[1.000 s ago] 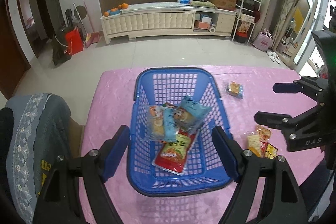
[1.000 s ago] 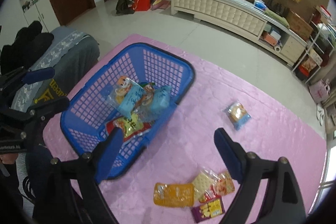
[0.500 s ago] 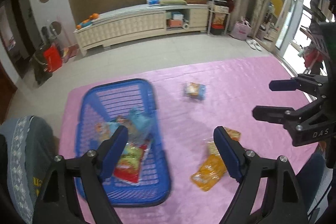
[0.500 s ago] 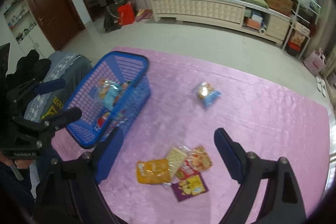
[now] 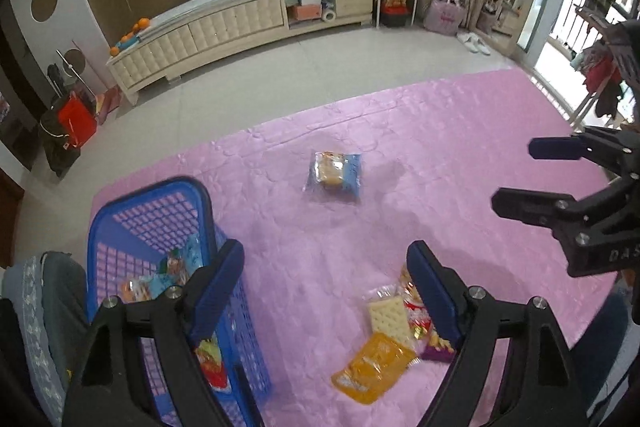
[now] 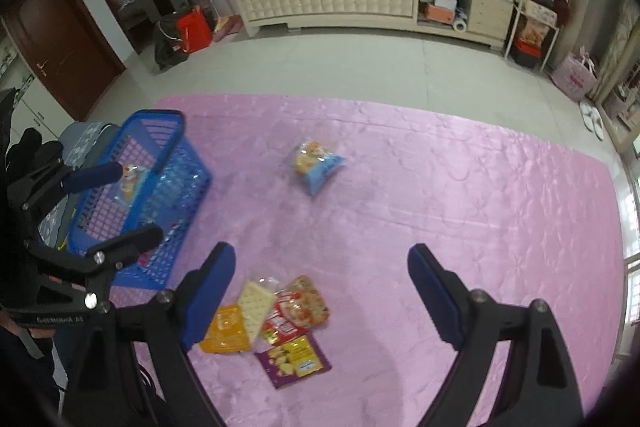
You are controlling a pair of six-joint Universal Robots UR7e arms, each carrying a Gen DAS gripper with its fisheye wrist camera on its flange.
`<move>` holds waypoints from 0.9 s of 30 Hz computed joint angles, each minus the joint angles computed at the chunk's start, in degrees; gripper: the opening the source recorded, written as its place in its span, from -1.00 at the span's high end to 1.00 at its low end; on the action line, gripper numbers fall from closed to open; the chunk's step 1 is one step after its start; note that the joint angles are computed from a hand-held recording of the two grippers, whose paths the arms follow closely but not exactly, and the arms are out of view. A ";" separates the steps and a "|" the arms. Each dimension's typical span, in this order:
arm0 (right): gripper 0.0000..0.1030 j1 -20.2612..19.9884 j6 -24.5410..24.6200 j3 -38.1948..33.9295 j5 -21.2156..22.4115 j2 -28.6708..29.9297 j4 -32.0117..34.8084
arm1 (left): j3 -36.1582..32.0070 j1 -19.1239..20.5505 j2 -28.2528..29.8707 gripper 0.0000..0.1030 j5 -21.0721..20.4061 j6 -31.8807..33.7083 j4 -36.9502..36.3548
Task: Organize snacks
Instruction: 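Reach the left tool to the small round bun packet and close on it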
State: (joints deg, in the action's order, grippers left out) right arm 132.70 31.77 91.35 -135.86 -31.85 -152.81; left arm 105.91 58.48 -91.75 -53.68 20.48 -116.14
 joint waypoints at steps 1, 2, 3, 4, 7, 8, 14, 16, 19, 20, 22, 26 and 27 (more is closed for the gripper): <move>-0.76 -0.58 -0.05 0.03 0.12 -0.08 0.08 | -0.32 -0.03 1.20 -0.59 0.44 0.11 -0.48; -0.76 -1.24 -0.13 0.23 0.17 -0.19 -0.09 | -0.72 0.05 2.06 -0.59 0.52 0.20 -0.69; -0.76 -1.84 -0.12 0.40 0.30 -0.28 -0.28 | -1.51 0.35 3.40 -0.59 0.18 0.26 -0.81; -0.76 -2.68 -0.07 0.66 0.66 -0.41 -0.75 | -2.24 0.62 4.46 -0.59 -0.25 0.06 -0.72; -0.76 -4.85 0.89 0.97 1.89 -0.56 -1.73 | -5.07 1.82 8.07 -0.59 -1.76 -1.33 0.78; -0.76 -5.40 1.57 0.98 1.75 -0.57 -1.80 | -6.06 2.18 9.48 -0.59 -1.91 -1.67 1.43; -0.76 -9.01 2.05 1.35 4.18 -0.89 -2.70 | -9.45 3.45 15.95 -0.59 -0.10 -0.53 1.98; -0.76 -10.05 1.58 1.26 4.52 -0.95 -2.37 | -10.35 4.20 17.62 -0.59 -0.93 0.16 1.79; -0.76 -11.43 0.65 1.43 5.20 -0.96 -2.93 | -12.26 4.93 21.09 -0.59 0.15 0.78 3.10; -0.76 -11.98 0.35 1.39 5.57 -0.98 -3.08 | -12.74 5.17 22.17 -0.59 0.81 1.03 3.06; -0.76 -12.97 -0.17 1.10 6.10 -0.91 -3.43 | -13.69 5.82 23.70 -0.59 0.95 1.23 3.40; -0.76 -14.24 -1.86 -0.28 6.56 0.11 -2.50 | -16.43 7.01 27.46 -0.59 1.67 0.00 4.97; -0.76 -14.50 -2.22 -0.47 6.73 0.29 -2.40 | -16.71 7.10 28.05 -0.59 2.18 0.24 5.03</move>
State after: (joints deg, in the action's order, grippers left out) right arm 118.20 29.56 90.88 -129.14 -31.56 -155.21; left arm 89.20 65.59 -63.70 -51.50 20.72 -111.11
